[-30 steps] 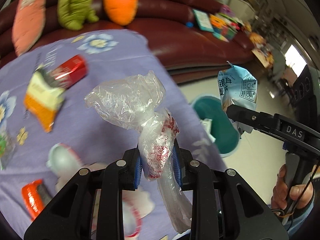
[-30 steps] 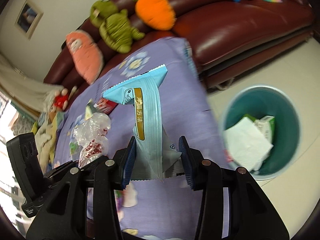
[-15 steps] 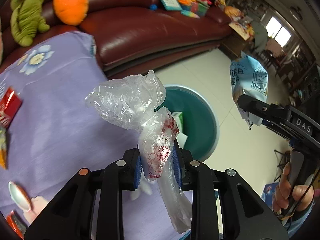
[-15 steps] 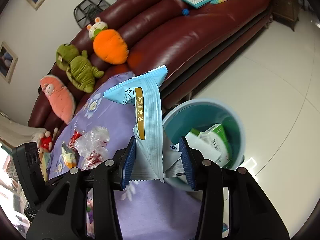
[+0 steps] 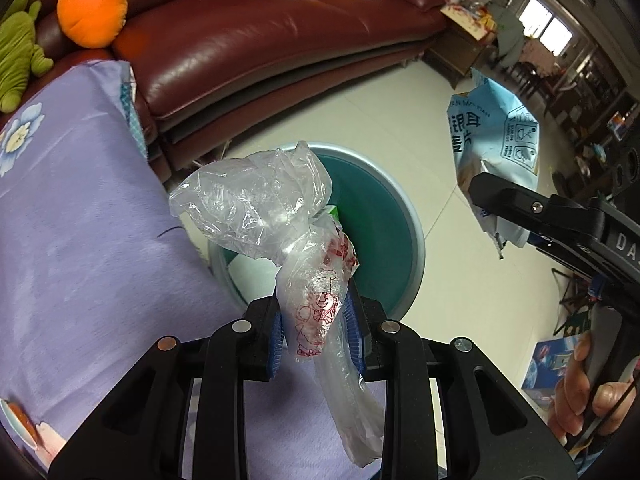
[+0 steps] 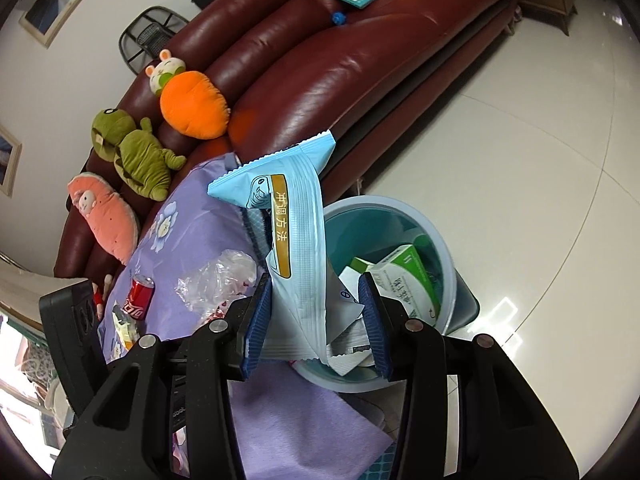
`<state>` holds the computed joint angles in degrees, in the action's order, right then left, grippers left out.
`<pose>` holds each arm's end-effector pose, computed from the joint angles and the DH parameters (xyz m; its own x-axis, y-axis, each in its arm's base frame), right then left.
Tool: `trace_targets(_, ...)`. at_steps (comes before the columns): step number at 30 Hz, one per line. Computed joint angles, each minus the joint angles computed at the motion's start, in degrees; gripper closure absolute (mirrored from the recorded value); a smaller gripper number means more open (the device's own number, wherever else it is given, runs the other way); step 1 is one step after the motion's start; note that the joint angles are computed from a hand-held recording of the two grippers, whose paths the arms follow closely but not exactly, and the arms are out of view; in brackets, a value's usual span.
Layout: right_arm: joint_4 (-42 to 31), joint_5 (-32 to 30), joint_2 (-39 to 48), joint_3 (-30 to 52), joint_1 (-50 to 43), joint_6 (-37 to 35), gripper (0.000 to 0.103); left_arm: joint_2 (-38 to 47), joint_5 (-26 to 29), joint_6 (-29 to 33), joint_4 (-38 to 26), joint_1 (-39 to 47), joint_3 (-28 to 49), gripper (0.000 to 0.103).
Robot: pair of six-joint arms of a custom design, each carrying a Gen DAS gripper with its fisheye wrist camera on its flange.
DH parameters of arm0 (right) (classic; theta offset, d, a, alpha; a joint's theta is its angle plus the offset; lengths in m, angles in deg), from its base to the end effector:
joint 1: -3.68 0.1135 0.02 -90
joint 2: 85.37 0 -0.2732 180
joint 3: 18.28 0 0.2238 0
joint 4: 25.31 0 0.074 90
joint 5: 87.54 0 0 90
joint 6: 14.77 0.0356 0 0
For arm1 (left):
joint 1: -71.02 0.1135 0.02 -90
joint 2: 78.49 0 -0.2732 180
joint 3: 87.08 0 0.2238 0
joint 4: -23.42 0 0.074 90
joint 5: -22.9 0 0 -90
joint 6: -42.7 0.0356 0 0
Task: Collect trash
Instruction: 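Carry the plastic bag and blue wrapper over the teal bin, then open both tools to drop the bag and wrapper into the bin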
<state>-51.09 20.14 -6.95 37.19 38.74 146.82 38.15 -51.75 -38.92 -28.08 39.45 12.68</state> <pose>0.2047 0.1304 0.2128 -0.5580 0.7128 -0.4249 0.4627 0.6923 0.5538 0.3329 -0.2156 0.1920 -0.6979 0.5938 -0.4004 0.6971 0.6914 -0.1898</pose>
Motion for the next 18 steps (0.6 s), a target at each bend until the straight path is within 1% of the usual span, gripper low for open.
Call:
trace_targets(1,0.3,-0.5,0.2,-0.2,-0.6,-0.2,0.061,0.7,-0.3,-0.4,-0.1,-0.3,0.6,0.069)
trace_targets(2,0.3,-0.8,0.1,-0.4,-0.9,-0.3,0.061,0.8,-0.5,-0.5,0.0,-0.2,0.5,0.059)
trace_targets(3,0.5,-1.1,0.3,-0.4,-1.2,-0.4,0.061,1.4,-1.0,-0.9,0.1,-0.4,0.9,0.041)
trace_targets(4,0.5,-1.3,0.7,-0.2,-1.4,-0.4,0.061,1.7,-1.7,-1.3,0.6,-0.7,1.1,0.034)
trace_targets(5,0.8,-1.8,0.9,-0.3,-1.8,-0.7,0.061,1.5,-2.4,-1.4,1.1,-0.7,0.6,0.024)
trace_targets(6,1.1,-2.2,1.2,-0.3,-2.1,-0.9,0.061,1.3,-3.0,-1.6,1.8,-0.8,0.2,0.021)
trace_targets(11,2.1,-3.5,3.1,0.4,-3.1,-1.7,0.060,0.9,-2.8,-1.0,1.1,0.3,-0.5,0.019)
trace_targets(18,2.0,-4.2,4.8,1.4,-3.2,-2.4,0.059,-2.1,-3.2,-0.4,2.6,2.6,-4.5,0.015)
